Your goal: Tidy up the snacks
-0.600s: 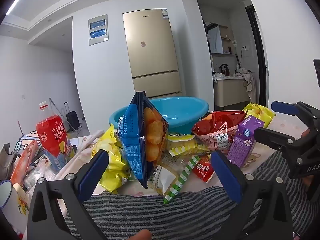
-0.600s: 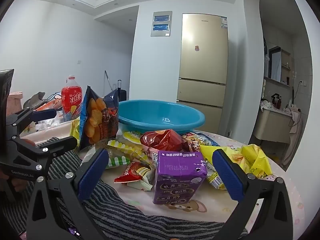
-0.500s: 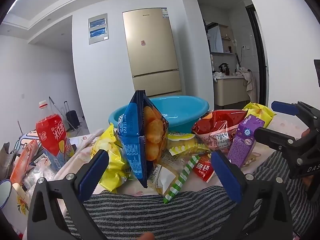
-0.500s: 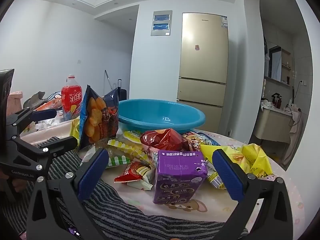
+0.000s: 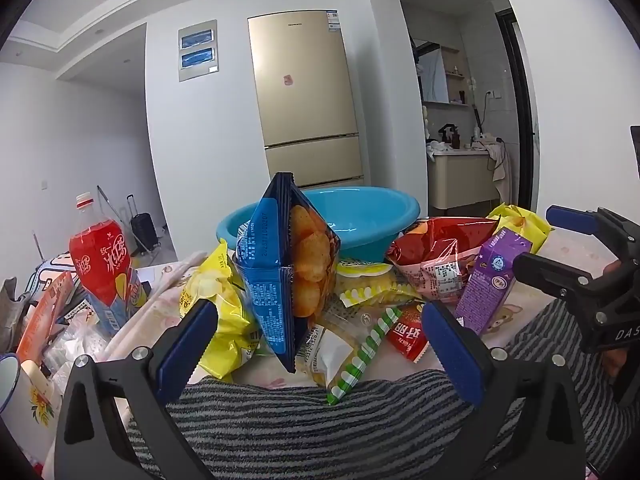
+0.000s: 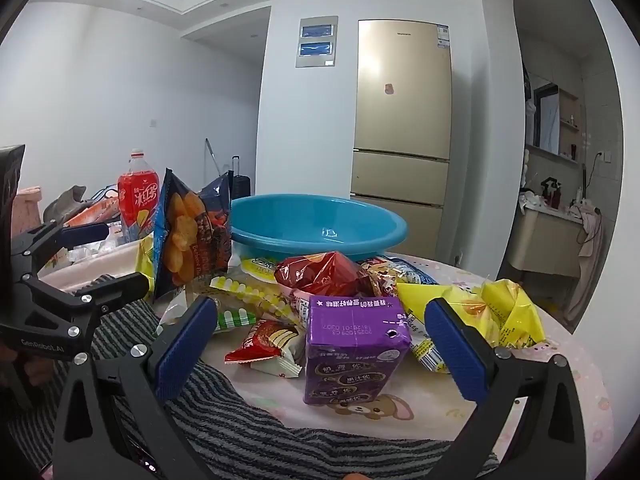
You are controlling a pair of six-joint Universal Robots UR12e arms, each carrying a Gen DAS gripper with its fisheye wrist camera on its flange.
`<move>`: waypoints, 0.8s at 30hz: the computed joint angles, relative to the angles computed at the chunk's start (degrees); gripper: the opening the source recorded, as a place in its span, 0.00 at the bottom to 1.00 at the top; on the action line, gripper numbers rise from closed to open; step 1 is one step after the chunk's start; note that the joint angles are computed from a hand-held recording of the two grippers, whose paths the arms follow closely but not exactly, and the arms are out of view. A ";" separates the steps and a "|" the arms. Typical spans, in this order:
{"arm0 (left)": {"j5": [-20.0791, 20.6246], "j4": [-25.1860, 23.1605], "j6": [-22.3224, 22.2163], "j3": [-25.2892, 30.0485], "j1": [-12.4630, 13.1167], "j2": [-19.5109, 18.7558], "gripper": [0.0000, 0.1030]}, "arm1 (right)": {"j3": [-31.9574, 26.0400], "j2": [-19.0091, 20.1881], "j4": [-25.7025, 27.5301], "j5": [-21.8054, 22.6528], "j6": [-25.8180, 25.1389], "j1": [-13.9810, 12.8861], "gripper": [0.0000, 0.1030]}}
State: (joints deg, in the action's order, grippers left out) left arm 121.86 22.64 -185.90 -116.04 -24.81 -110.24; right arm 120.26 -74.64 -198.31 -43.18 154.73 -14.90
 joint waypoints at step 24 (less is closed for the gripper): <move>0.24 -0.41 0.09 0.16 0.00 -0.13 1.00 | 0.07 -0.18 -0.34 0.41 1.70 -0.50 1.00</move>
State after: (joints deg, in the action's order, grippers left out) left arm 122.10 22.23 -185.81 -115.88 -24.81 -110.37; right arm 120.33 -74.83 -198.65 -42.77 156.42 -15.40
